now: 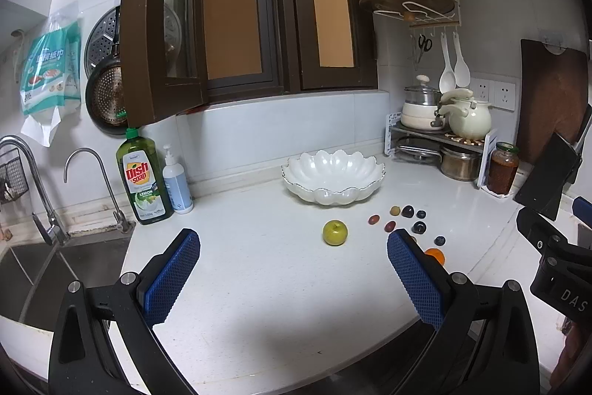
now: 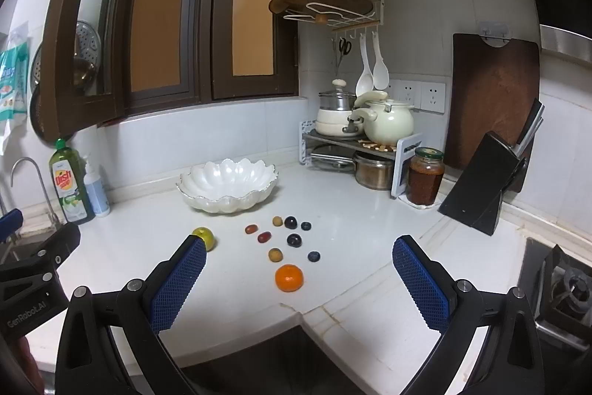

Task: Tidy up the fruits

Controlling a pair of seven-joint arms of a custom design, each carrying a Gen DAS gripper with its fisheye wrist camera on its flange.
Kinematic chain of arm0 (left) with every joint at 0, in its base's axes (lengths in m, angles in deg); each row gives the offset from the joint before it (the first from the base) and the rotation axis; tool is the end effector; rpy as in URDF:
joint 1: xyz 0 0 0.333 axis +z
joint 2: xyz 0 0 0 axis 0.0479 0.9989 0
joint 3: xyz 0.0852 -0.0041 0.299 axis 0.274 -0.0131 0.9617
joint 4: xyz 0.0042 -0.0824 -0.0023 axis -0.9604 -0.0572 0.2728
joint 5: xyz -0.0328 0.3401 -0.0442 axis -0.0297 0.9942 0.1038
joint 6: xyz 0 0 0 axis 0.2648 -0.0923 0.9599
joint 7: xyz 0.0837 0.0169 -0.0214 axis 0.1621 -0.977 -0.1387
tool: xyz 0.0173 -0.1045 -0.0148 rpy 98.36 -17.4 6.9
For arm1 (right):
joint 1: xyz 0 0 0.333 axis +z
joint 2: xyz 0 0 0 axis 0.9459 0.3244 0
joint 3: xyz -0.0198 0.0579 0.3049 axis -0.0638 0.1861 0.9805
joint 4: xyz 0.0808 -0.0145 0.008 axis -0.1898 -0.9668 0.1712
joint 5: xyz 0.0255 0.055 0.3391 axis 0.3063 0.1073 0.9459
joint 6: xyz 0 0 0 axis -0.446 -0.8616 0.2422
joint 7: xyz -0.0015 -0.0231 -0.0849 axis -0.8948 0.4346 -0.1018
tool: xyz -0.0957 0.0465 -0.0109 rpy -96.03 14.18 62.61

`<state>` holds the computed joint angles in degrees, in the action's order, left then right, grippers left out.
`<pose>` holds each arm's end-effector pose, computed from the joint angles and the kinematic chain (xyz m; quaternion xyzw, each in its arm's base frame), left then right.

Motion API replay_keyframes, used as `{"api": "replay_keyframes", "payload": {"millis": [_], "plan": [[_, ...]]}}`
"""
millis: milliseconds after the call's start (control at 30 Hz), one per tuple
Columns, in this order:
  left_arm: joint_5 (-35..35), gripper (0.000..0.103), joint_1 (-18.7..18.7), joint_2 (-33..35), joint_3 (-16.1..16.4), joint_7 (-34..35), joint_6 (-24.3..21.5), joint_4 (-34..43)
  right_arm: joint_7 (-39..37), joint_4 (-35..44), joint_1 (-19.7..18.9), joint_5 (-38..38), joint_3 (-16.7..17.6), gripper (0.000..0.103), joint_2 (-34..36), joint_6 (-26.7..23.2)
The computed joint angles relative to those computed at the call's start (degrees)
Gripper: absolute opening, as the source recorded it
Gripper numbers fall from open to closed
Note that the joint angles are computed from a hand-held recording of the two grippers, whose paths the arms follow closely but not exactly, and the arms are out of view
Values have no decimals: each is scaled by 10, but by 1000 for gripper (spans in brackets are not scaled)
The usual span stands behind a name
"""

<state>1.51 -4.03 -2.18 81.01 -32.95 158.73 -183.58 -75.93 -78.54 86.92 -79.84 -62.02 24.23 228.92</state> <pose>0.5916 -0.1612 0.5215 -0.5842 0.5826 -0.3690 0.4279 0.5798 0.1912 0.5043 -0.5330 0.6157 -0.4453 0.3722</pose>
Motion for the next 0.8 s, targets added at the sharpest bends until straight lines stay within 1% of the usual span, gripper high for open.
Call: {"api": "replay_keyframes", "payload": {"millis": [367, 633, 800], "plan": [[1, 103, 1, 0, 0, 0, 2, 0, -2, 0, 2, 2, 0, 102, 0, -2], [13, 103, -2, -6, -3, -15, -4, -5, 6, -5, 1, -9, 0, 102, -6, -1], [1, 103, 0, -9, -5, -5, -3, -9, 5, -5, -1, -8, 2, 102, -6, -3]]}}
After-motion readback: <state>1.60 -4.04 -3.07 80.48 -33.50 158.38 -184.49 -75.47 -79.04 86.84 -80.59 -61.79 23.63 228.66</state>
